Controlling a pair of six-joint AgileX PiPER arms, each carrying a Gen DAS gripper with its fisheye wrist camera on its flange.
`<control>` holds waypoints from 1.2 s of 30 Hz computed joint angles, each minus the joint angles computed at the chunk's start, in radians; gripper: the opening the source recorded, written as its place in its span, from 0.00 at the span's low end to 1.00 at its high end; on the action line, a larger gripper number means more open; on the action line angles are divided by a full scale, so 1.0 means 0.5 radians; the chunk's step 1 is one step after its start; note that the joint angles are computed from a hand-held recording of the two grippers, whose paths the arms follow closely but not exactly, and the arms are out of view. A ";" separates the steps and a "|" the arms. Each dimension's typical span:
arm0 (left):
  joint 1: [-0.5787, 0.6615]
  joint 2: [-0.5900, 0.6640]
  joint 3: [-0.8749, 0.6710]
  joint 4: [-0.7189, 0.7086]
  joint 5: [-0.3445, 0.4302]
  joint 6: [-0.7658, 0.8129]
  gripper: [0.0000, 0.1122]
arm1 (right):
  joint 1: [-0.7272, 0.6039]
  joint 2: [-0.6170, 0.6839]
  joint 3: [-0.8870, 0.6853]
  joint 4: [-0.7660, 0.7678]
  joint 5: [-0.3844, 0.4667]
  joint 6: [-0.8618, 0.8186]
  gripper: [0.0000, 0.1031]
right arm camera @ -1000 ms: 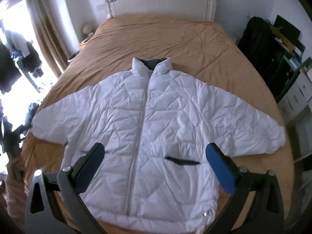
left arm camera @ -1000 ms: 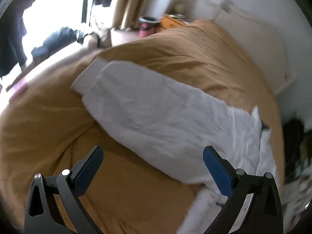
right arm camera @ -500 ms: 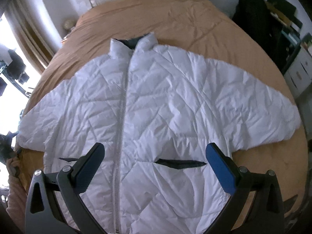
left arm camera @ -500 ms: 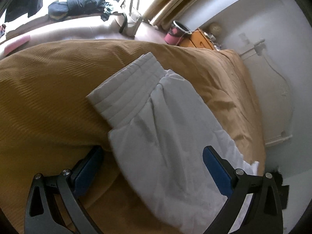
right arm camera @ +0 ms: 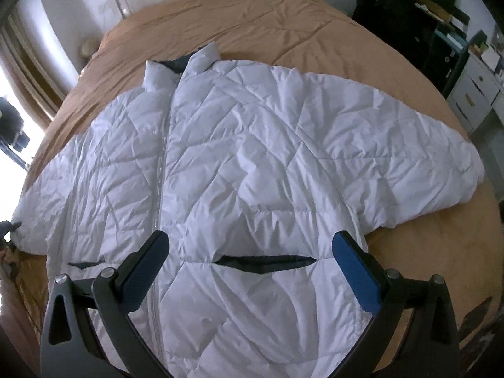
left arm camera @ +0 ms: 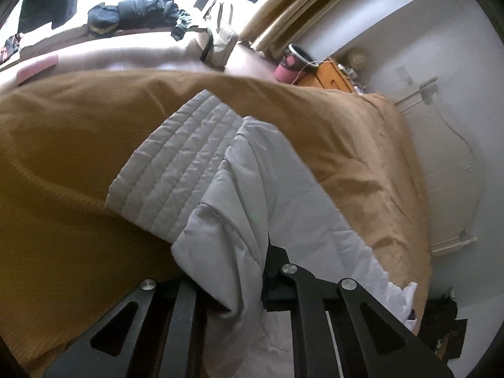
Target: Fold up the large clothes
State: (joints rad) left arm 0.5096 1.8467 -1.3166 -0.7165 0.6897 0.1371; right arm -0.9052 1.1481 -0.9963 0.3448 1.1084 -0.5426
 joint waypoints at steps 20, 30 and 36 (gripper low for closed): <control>-1.117 -0.583 -0.764 1.270 0.426 -1.299 0.07 | -0.306 0.128 0.495 0.508 -0.581 -0.761 1.00; -1.859 -0.385 -1.369 1.738 0.756 -1.739 0.07 | -0.428 0.086 0.694 0.570 -0.741 -1.039 1.00; -2.290 -0.061 -1.915 1.972 0.986 -1.925 0.07 | -0.666 0.125 0.655 0.696 -0.561 -1.256 1.00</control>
State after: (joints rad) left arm -0.6356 1.8162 -2.2741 0.2697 1.1826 -0.8254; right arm -1.2382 1.2107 -0.6689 0.6929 0.8279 -1.1704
